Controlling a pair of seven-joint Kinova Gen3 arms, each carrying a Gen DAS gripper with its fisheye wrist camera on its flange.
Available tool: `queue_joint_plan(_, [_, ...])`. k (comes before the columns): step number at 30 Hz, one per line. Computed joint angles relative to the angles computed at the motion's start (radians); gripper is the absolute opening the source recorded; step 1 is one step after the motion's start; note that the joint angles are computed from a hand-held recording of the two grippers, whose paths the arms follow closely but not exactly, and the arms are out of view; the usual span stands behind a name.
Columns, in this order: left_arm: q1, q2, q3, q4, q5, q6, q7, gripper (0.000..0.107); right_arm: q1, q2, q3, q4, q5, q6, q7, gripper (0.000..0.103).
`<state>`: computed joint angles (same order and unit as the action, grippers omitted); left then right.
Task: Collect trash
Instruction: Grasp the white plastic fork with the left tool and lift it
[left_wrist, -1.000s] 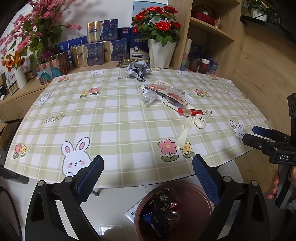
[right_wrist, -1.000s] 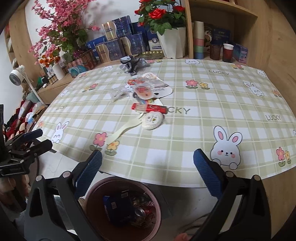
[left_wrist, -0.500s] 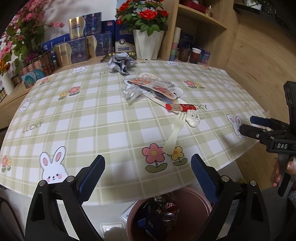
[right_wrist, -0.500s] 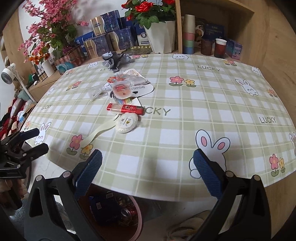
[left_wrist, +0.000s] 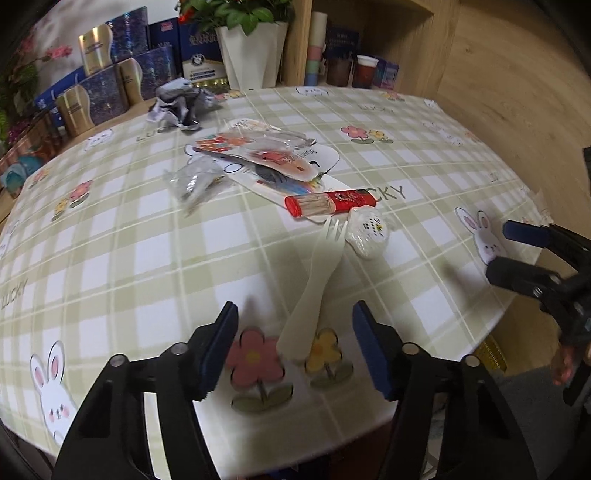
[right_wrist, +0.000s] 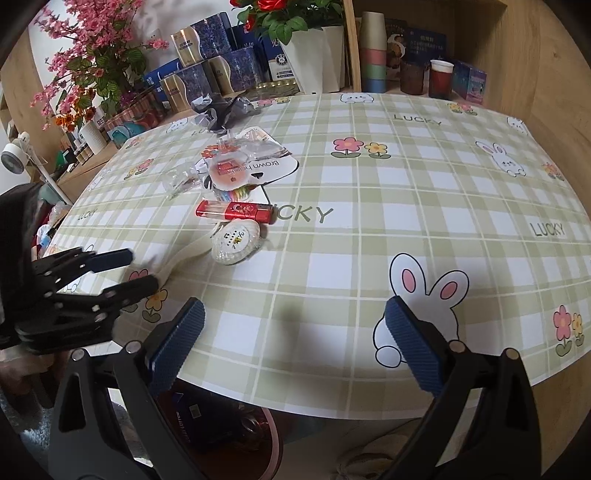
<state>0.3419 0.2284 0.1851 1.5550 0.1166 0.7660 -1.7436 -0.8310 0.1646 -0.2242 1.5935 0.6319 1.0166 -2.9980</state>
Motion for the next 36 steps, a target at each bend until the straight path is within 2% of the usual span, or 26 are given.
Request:
queue_joint_plan(5, [0.031,0.057,-0.001,-0.056,-0.05,0.009,0.002,0.05,0.018,-0.001,0.005,0.008,-0.016,-0.031,0.016,0.091])
queue_joint_plan(9, [0.042,0.065,0.001,-0.059,-0.068,0.005,-0.019,0.035,0.031,0.001,0.011,0.011,-0.029,-0.053,0.026,0.089])
queue_joint_plan(11, [0.032,0.063,0.009,-0.057,-0.049,0.005,-0.041,0.021,0.036,0.006,0.014,0.008,-0.033,-0.063,0.031,0.088])
queue_joint_plan(14, [0.031,0.054,0.01,-0.05,-0.042,0.004,-0.055,0.012,0.043,0.016,0.019,0.001,-0.046,-0.081,0.05,0.085])
queue_joint_plan(23, [-0.049,-0.013,0.002,0.006,0.087,-0.008,-0.072,0.012,0.056,0.093,0.052,-0.064,-0.102,-0.156,0.134,0.074])
queue_joint_plan(28, [-0.093,-0.063,-0.013,0.046,0.144,-0.014,-0.075,0.012,0.05,0.152,0.088,-0.135,-0.15,-0.164,0.165,0.068])
queue_joint_plan(32, [-0.116,-0.091,-0.027,0.072,0.165,-0.019,-0.07,0.012,0.03,0.209,0.114,-0.214,-0.175,-0.114,0.189,0.065])
queue_joint_plan(36, [-0.133,-0.115,-0.035,0.094,0.184,-0.023,-0.066,0.012,-0.014,0.268,0.146,-0.316,-0.164,-0.009,0.193,0.063])
